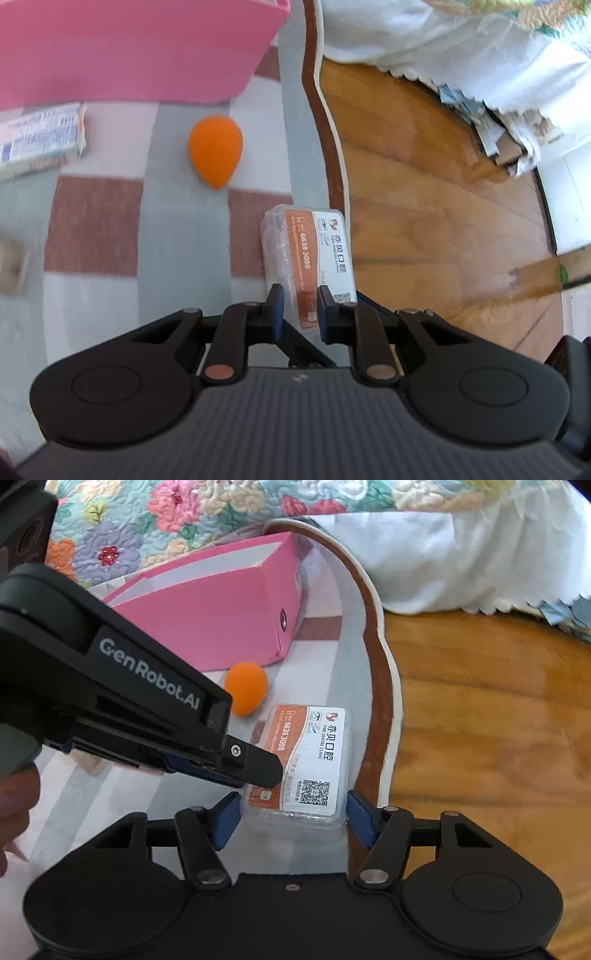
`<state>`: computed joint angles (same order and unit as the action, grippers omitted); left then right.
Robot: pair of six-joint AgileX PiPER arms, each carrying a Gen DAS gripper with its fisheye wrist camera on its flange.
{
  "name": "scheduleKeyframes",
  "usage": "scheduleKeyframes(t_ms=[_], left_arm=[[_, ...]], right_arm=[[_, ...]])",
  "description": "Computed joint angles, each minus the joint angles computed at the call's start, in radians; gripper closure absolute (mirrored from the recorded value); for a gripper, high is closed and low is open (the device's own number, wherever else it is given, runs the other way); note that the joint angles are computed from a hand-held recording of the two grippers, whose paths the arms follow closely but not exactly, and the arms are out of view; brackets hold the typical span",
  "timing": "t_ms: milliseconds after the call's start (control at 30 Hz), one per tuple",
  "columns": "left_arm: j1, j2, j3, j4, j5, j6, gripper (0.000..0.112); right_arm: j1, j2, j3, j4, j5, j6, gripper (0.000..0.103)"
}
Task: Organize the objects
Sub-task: 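Lower the left tool onto the clear mask box and grasp it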
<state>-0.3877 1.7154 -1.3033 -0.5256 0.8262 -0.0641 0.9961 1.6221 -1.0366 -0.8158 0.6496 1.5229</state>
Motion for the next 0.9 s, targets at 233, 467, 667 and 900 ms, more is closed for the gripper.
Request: scheduleKeyframes(t_ms=[233, 467, 667, 900], left_arm=[[-0.029, -0.053, 0.118, -0.024, -0.119, 0.017, 0.083], [-0.001, -0.034, 0.179, -0.197, -0.205, 0.161, 0.066], [0.015, -0.017, 0.189, -0.28, -0.242, 0.22, 0.067], [0.064, -0.087, 0.203, -0.276, -0.153, 0.215, 0.078]], right_arm=[[0.011, -0.027, 0.051, -0.013, -0.042, 0.008, 0.035], [0.018, 0.04, -0.006, -0.024, 0.008, -0.009, 0.034], [-0.01, 0.063, -0.024, -0.042, -0.006, -0.015, 0.034], [-0.043, 0.027, -0.076, 0.161, 0.013, -0.138, 0.036]])
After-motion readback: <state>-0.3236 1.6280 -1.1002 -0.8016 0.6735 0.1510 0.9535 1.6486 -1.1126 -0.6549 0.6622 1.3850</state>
